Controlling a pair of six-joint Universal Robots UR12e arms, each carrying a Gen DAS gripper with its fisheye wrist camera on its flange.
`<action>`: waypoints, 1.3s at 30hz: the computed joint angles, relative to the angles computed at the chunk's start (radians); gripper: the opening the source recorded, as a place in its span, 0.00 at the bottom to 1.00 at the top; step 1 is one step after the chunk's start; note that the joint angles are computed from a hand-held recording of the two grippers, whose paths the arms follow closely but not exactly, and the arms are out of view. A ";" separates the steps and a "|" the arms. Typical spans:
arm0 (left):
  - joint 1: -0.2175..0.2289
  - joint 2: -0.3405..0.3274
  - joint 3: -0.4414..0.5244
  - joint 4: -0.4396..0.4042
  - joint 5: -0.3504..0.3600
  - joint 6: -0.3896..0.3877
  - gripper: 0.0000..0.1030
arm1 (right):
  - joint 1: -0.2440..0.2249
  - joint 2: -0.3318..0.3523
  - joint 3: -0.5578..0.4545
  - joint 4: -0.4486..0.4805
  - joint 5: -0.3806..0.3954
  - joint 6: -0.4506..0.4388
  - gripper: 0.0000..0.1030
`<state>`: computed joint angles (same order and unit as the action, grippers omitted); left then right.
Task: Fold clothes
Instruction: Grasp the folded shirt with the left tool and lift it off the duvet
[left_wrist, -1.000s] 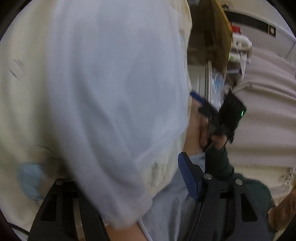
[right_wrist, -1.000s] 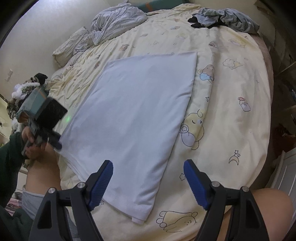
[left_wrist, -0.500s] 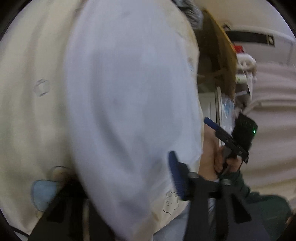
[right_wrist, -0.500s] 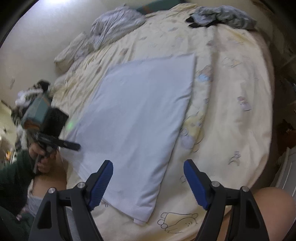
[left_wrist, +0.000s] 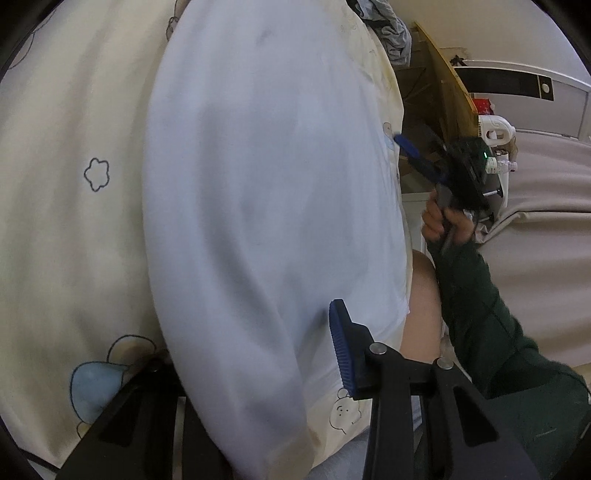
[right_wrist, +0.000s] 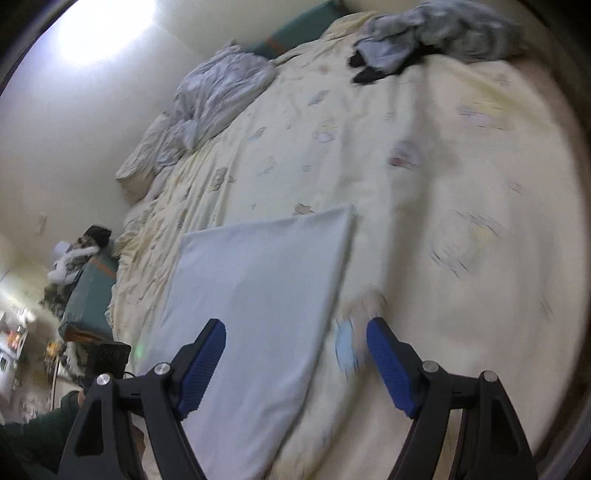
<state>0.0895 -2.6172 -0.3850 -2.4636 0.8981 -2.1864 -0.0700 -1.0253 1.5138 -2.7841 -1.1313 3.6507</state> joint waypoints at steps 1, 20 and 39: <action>0.000 -0.006 0.012 -0.010 0.000 0.001 0.38 | -0.004 0.018 -0.020 -0.003 0.033 -0.012 0.77; 0.002 -0.061 0.117 -0.083 0.001 0.013 0.38 | 0.003 0.058 0.007 0.030 0.432 0.058 0.77; 0.016 0.240 -0.440 0.509 -0.059 -0.228 0.06 | 0.129 -0.065 0.172 -0.141 0.189 0.289 0.07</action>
